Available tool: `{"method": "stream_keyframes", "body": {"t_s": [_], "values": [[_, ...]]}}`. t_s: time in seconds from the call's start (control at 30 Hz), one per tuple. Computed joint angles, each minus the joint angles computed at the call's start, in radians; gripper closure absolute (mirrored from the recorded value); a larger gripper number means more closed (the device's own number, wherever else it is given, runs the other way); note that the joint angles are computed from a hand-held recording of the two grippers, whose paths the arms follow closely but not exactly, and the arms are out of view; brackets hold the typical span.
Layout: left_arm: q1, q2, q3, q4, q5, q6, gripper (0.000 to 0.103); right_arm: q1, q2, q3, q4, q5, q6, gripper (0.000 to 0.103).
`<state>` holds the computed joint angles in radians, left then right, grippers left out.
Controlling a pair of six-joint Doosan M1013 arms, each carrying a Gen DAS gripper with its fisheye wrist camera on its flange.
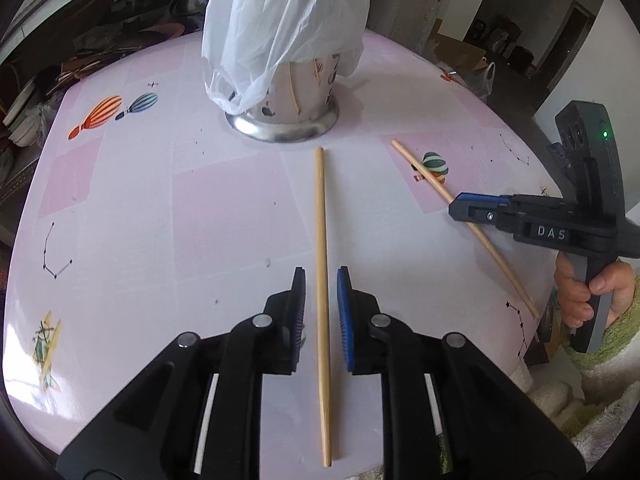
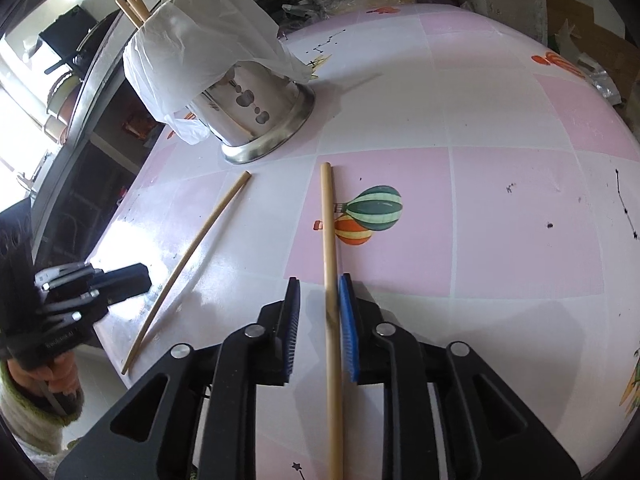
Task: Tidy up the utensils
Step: 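Close the left tool on the wooden chopstick while the right tool holds its chopstick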
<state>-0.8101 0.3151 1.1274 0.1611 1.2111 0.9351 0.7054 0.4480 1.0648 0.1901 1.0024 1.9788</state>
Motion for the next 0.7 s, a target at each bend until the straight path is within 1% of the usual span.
{"method": "stream_keyframes", "body": {"t_s": [0.17,0.3,0.43,0.57,0.7], "values": [[0.015,0.053,-0.085,-0.004,0.027,0.097,0.083,-0.001,0.023,-0.042,-0.017,0.034,-0.01,0.081],[0.026,0.113,-0.156,-0.013,0.081,0.165,0.083,-0.001,0.049,-0.087,-0.032,0.06,-0.028,0.081],[0.029,0.158,-0.204,0.002,0.131,0.197,0.083,0.0,0.074,-0.13,-0.054,0.087,-0.048,0.081],[0.028,0.185,-0.231,0.019,0.168,0.221,0.083,0.0,0.095,-0.161,-0.066,0.11,-0.067,0.081],[0.03,0.195,-0.243,0.021,0.171,0.216,0.083,0.007,0.121,-0.202,-0.096,0.136,-0.089,0.083]]}}
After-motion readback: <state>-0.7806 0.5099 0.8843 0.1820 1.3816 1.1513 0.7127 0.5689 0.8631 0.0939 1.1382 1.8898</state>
